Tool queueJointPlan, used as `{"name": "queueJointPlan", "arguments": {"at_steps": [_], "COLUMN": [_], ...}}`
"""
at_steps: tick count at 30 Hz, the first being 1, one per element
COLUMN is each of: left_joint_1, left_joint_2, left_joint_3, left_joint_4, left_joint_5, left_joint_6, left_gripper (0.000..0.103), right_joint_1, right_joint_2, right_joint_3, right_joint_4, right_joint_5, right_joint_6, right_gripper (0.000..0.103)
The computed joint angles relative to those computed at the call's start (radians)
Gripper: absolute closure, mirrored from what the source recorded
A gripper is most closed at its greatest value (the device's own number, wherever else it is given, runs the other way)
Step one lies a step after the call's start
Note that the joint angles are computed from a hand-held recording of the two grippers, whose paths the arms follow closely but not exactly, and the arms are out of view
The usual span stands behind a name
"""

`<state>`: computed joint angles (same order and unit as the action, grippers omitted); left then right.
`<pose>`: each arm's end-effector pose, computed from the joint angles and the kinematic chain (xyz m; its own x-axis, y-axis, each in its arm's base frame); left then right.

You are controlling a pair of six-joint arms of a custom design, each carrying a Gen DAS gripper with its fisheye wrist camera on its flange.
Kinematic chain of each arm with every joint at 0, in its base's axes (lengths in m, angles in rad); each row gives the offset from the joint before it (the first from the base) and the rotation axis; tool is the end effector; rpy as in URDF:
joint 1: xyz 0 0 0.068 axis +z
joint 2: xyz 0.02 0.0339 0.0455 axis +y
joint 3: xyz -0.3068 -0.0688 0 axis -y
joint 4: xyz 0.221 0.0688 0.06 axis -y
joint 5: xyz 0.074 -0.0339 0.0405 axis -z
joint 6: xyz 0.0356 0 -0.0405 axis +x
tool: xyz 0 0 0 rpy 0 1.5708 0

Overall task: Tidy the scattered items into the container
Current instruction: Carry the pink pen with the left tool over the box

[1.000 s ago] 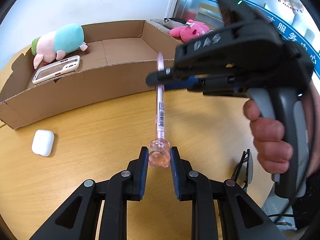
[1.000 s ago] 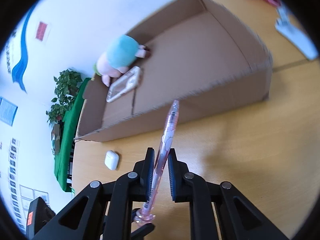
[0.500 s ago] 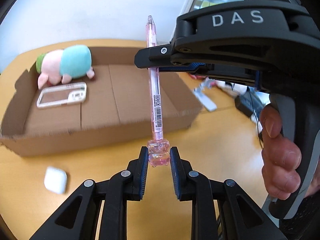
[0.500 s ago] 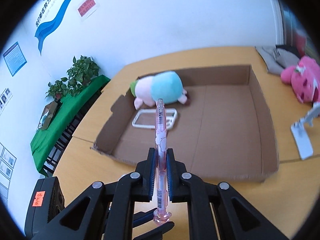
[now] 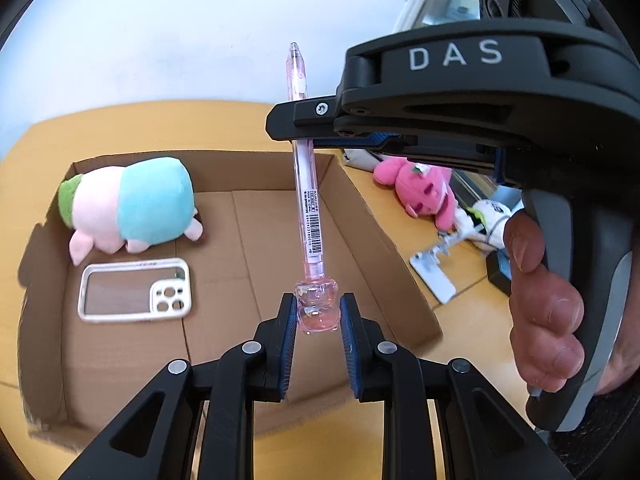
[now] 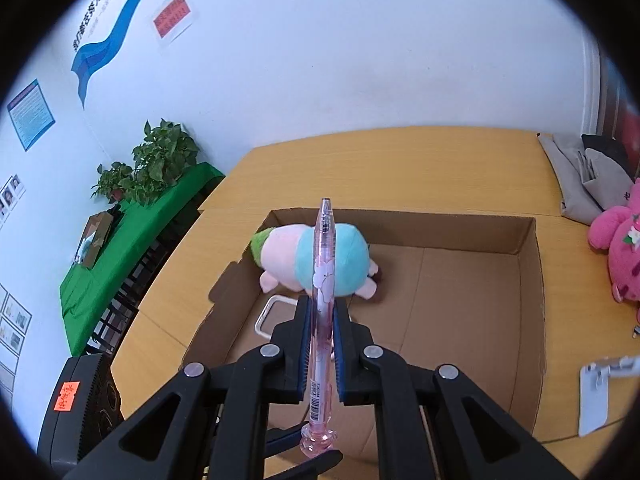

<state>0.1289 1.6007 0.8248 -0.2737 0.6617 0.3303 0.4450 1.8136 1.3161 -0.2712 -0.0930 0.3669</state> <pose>0.2803 0.0143 0.2197 -0.7480 0.1611 -0.6438 0.4700 0.8135 -0.3426 0.3554 0.1731 0.2825 -0.7611 0.0327 -0.6478 -0.2312 0.9194 0.3181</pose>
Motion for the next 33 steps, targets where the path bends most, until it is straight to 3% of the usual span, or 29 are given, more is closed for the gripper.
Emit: {"name": "queueJointPlan", "arguments": {"at_steps": [12, 22, 27, 33], "left_joint_1": [-0.085, -0.117, -0.124, -0.123], "left_joint_2": [0.371, 0.680, 0.766, 0.770], "left_joint_3": [0.348, 0.672, 0.767, 0.764], "left_joint_4": [-0.094, -0.350, -0.424, -0.422], "left_joint_5": [-0.118, -0.204, -0.226, -0.221], "left_joint_6": [-0.092, -0.132, -0.139, -0.141], "left_gripper": [0.081, 0.081, 0.081, 0.081], "right_joint_1": [-0.136, -0.169, -0.179, -0.179], "right_joint_2": [0.410, 0.745, 0.828, 0.849], "right_joint_3": [0.433, 0.753, 0.827, 0.832], "right_joint_4": [-0.189, -0.349, -0.384, -0.378], "right_joint_5": [-0.161, -0.218, -0.235, -0.229], "right_joint_6": [-0.028, 0.012, 0.031, 0.019], "right_gripper": [0.094, 0.094, 0.093, 0.093]}}
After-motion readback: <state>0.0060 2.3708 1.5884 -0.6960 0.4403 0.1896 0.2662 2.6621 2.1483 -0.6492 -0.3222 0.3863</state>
